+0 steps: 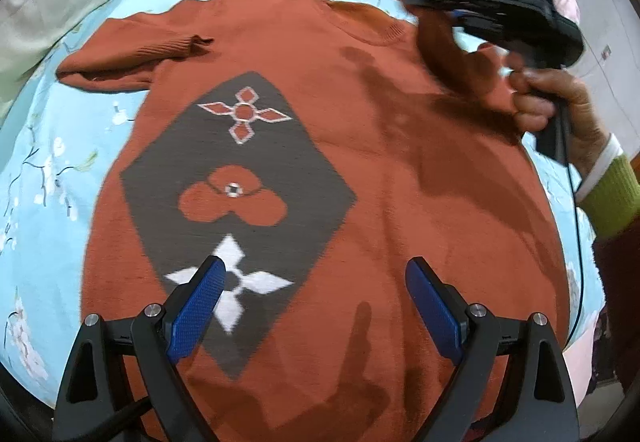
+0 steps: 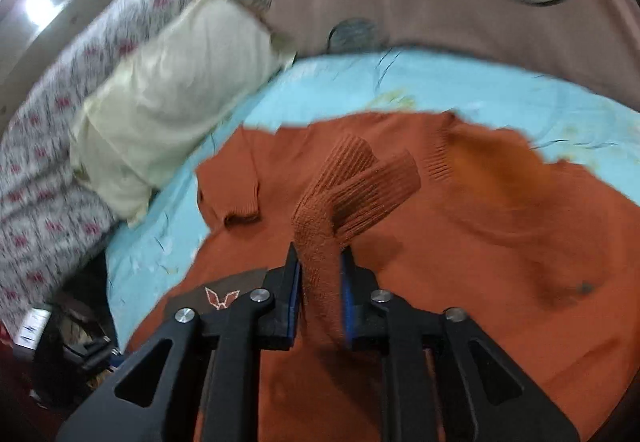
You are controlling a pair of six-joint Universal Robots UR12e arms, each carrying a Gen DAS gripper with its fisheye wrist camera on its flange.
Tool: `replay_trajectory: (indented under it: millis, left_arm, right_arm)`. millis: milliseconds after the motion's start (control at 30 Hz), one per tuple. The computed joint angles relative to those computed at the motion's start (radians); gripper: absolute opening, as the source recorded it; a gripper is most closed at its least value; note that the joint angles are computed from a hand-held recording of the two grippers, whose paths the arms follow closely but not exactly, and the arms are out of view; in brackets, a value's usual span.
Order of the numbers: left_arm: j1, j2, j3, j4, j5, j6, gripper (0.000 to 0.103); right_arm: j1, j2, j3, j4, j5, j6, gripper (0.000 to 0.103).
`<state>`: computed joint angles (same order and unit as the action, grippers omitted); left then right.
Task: Fold small clothes
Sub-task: 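Fold the held sleeve across the sweater body with the right gripper and release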
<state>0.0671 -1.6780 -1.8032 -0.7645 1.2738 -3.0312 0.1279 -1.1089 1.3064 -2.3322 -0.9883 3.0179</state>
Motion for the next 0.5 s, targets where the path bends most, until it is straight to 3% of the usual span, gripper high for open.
replay_trajectory:
  millis: [33, 67, 100, 200, 300, 500]
  left_arm:
    - [0.004, -0.001, 0.001, 0.002, 0.001, -0.004, 0.092]
    - [0.007, -0.002, 0.002, 0.005, 0.001, -0.011, 0.092]
    - [0.011, -0.004, 0.002, 0.012, 0.001, -0.016, 0.092]
    - [0.020, -0.014, 0.010, 0.019, -0.011, -0.020, 0.092]
    - [0.032, -0.034, 0.027, 0.041, -0.042, -0.027, 0.092]
    - [0.039, -0.152, 0.156, 0.053, -0.160, -0.036, 0.092]
  right_arm:
    - [0.006, 0.007, -0.011, 0.026, -0.008, -0.001, 0.034]
    - [0.009, 0.016, -0.026, 0.053, -0.014, 0.014, 0.053]
    - [0.008, 0.015, -0.022, 0.045, -0.017, 0.039, 0.062]
    - [-0.005, -0.019, 0.041, -0.057, -0.016, 0.109, 0.063]
    - [-0.024, -0.076, 0.111, -0.125, -0.064, 0.163, 0.063]
    - [-0.065, -0.170, 0.246, -0.238, -0.030, 0.248, 0.063]
